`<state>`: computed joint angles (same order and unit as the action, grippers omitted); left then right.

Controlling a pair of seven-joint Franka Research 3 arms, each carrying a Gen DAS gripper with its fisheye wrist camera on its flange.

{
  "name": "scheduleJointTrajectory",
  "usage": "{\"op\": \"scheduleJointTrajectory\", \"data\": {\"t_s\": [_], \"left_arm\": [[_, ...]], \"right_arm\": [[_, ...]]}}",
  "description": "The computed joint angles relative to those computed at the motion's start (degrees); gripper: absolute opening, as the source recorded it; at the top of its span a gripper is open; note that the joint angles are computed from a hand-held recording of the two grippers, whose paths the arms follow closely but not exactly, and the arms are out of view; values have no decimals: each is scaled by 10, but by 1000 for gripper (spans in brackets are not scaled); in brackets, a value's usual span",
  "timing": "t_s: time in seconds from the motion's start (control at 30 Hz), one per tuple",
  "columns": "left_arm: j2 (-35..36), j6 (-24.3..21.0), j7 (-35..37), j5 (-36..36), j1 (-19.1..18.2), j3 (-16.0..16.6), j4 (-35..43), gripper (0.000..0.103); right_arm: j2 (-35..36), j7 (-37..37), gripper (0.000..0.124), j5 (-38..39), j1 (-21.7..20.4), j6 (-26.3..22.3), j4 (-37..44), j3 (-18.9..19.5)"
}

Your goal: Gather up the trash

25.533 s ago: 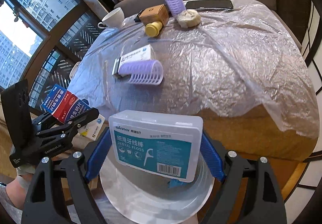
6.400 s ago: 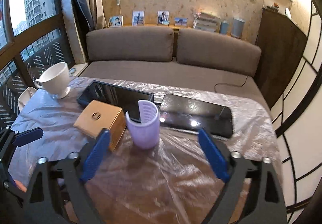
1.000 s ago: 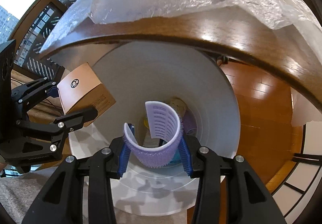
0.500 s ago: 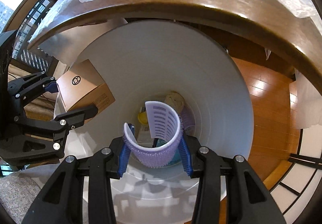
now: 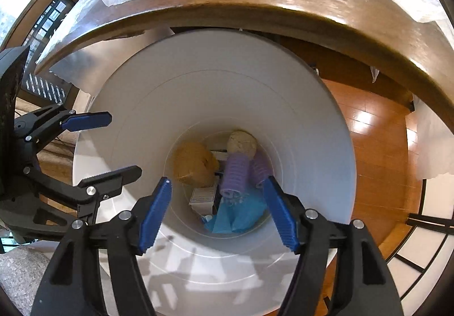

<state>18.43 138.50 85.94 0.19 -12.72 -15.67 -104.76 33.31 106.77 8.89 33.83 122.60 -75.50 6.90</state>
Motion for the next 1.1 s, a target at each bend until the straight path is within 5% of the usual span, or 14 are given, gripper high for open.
{"op": "scheduleJointTrajectory", "data": {"t_s": [0.4,0.53,1.1], "left_arm": [[8,5,-31,33,-14,5,6,89],[10,1,-17,-3,1,-5,5,100],[-10,14,-45,32,-9,5,-6,101]], "right_arm": [[-16,18,99,-10,3,20,-23,-3],[-17,28,99,-24,9,26,-24,-8],[-50,48,99,-39,3,44,-54,-8]]}}
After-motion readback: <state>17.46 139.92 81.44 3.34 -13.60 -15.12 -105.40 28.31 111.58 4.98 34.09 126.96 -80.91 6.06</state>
